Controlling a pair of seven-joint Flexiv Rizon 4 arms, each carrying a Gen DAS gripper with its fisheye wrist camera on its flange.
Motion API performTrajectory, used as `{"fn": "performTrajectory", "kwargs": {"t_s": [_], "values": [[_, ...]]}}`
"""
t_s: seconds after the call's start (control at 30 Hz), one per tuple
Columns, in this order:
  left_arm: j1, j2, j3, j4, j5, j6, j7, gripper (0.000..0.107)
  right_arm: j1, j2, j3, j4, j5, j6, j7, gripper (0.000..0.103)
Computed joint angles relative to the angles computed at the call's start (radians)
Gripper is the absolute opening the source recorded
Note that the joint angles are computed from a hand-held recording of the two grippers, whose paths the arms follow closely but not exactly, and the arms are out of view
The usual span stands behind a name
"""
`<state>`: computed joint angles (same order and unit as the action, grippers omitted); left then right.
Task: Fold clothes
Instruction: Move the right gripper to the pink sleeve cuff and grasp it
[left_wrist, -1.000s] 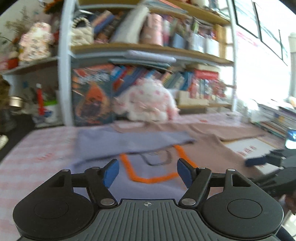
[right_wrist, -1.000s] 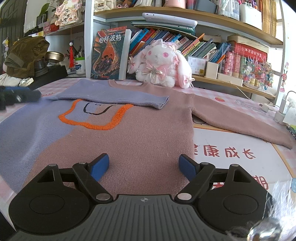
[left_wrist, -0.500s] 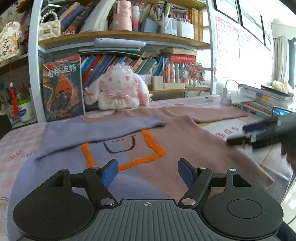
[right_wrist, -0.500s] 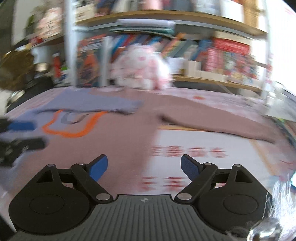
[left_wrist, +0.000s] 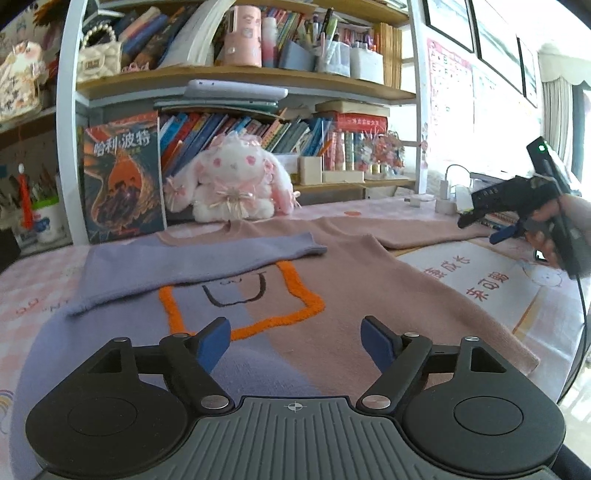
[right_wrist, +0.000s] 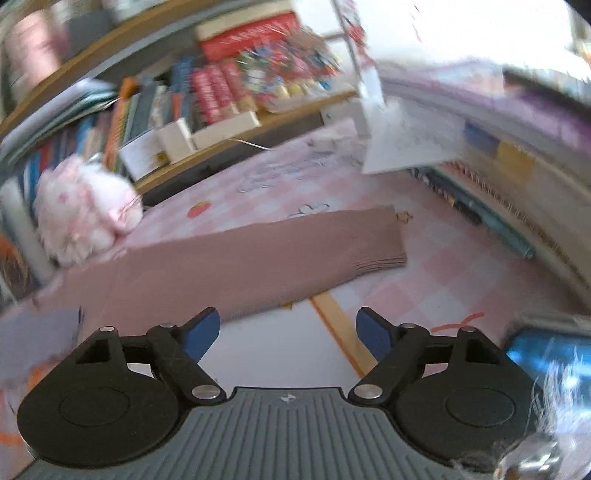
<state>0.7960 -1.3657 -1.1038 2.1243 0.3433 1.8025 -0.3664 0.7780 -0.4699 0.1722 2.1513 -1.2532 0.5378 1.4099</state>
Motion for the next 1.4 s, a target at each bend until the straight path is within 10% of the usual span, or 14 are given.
{"fn": "performTrajectory", "kwargs": {"t_s": [0.33, 0.5, 0.63, 1.27, 1.4], "values": [[0.006, 0.005, -0.009, -0.001, -0.027, -0.041, 0.012, 0.080, -0.052, 0.023, -0.027, 0.040, 0.020, 0.014, 0.227, 0.071], [0.001, 0.017, -0.007, -0.003, -0.047, -0.050, 0.008, 0.080, -0.061, 0.023, -0.043, 0.091, -0.101, -0.019, 0.523, 0.036], [-0.006, 0.027, 0.000, -0.002, -0.050, -0.040, 0.002, 0.080, -0.091, 0.012, -0.039, 0.114, -0.195, -0.033, 0.703, 0.027], [-0.024, 0.057, 0.017, -0.011, -0.060, -0.045, -0.032, 0.080, -0.215, 0.037, -0.047, 0.116, -0.047, 0.088, 0.161, 0.026], [-0.020, 0.053, 0.013, -0.012, -0.065, -0.054, -0.032, 0.080, -0.234, 0.032, -0.045, 0.099, -0.045, 0.139, 0.013, 0.012]]}}
